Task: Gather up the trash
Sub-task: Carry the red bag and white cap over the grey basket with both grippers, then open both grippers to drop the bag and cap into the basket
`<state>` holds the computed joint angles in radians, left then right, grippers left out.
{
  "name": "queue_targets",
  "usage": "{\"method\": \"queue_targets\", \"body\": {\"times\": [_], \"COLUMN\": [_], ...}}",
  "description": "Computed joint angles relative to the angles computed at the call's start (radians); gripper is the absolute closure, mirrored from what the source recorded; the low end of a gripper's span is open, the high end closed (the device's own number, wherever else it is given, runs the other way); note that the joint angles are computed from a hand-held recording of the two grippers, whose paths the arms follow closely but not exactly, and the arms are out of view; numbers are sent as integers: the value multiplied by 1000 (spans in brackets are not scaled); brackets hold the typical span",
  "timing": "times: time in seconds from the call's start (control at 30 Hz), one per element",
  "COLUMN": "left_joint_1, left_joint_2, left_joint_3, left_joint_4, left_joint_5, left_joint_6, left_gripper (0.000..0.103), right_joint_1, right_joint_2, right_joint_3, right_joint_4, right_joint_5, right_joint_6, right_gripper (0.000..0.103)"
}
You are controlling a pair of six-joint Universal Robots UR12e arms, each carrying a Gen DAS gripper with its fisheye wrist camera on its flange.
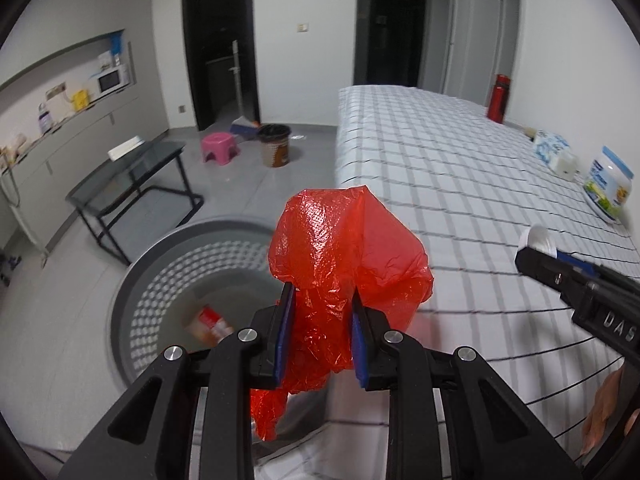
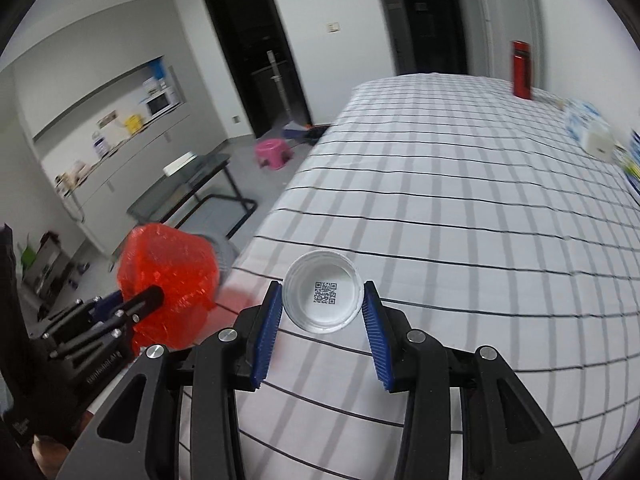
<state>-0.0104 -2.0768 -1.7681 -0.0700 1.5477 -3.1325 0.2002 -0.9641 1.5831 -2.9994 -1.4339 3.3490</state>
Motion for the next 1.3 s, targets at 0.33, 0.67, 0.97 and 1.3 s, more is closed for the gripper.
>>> {"method": "queue_targets", "body": {"times": [0.33, 0.67, 0.97, 1.3], "left_joint_1": [68, 118, 134, 126], "left_joint_2": [13, 19, 6, -8], "left_joint_3": [-41, -60, -43, -30], "left_joint_4": [-18, -29, -50, -54], "left_joint_5": [29, 45, 67, 84], "left_joint_6": [-51, -99, -118, -119], "left_gripper": [78, 78, 78, 75], "right_joint_1": [54, 96, 106, 97], "right_joint_2": [76, 138, 196, 204], "right_joint_3": [-135, -256, -346, -343], "right_joint_4": [89, 191, 285, 298], "right_joint_5": [73, 119, 174, 188], "right_joint_6": [-84, -153, -218, -206], "right_gripper": [63, 63, 63, 64]}}
